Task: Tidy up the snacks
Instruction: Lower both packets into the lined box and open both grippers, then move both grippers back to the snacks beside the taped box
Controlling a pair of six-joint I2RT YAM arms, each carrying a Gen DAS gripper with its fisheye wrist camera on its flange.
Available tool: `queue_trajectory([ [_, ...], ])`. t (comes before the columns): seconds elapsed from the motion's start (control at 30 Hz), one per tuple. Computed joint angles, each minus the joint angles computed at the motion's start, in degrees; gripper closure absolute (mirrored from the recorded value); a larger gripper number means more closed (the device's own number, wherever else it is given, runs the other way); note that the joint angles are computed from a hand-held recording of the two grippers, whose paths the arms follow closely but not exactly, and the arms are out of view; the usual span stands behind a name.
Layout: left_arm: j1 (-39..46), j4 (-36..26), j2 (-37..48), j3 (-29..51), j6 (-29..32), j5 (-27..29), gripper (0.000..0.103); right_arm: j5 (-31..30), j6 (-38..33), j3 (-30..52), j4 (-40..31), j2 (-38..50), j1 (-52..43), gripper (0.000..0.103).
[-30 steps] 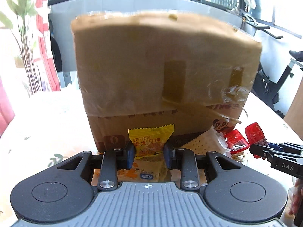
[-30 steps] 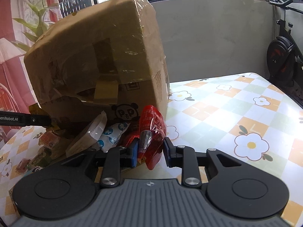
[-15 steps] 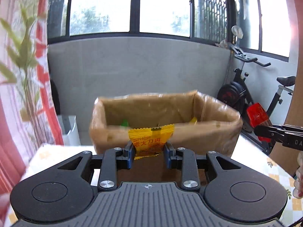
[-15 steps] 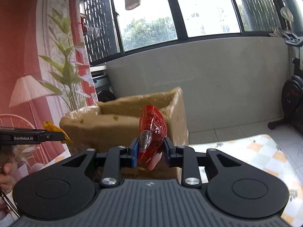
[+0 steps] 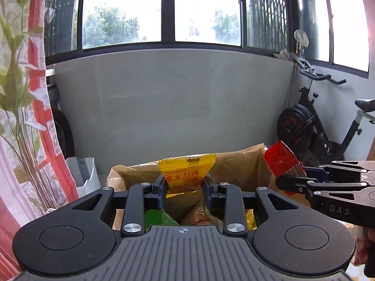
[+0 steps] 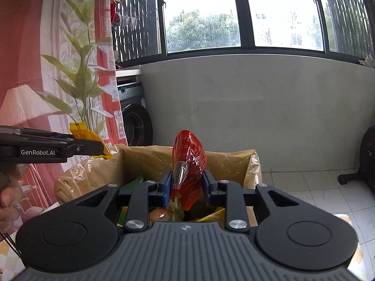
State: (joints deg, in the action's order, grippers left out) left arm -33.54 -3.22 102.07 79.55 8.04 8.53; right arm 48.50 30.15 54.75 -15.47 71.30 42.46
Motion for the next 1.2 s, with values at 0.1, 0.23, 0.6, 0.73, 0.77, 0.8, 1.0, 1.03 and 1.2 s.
queue_trajectory([
  [0.1, -0.41, -0.59, 2.12, 1.56, 0.27, -1.34, 0.070, -0.81, 0.96, 1.72, -1.15, 2.81, -1.41, 0.075],
  [0.23, 1.02, -1.52, 2.98, 2.07, -1.50, 0.80, 0.056, -0.24, 3.32, 1.78, -5.00, 2.81, -1.76, 0.067],
  [0.6, 2.69, 4.10, -4.56, -7.35, 1.72, 1.17, 0.027, 6.21, 5.59, -0.82, -7.08, -1.92, 4.47, 0.039],
  [0.73, 4.25, 5.81, -9.48, -12.86, 2.16, 3.13, 0.027, 9.30, 6.93, -1.07, -8.44, -2.85, 8.49, 0.038],
  [0.77, 4.82, 6.25, -10.80, -14.29, 2.13, 3.51, 0.027, 9.88, 7.57, -1.07, -8.84, -2.95, 9.47, 0.038],
  [0.8, 5.48, 6.85, -12.01, -15.77, 2.01, 4.17, 0.027, 10.61, 8.21, -1.35, -9.15, -3.24, 10.68, 0.038],
  [1.0, 10.42, 8.21, -19.63, -24.91, 1.43, 9.03, 0.027, 14.93, 14.24, -2.65, -13.73, -3.64, 18.18, 0.038],
  [1.03, 11.38, 8.63, -20.68, -26.55, 1.51, 9.91, 0.027, 15.67, 15.79, -3.07, -14.70, -3.65, 19.39, 0.038],
  [1.2, 16.00, 10.83, -22.48, -32.37, 2.69, 13.93, 0.027, 19.09, 26.06, -5.66, -20.39, -3.10, 24.79, 0.038],
])
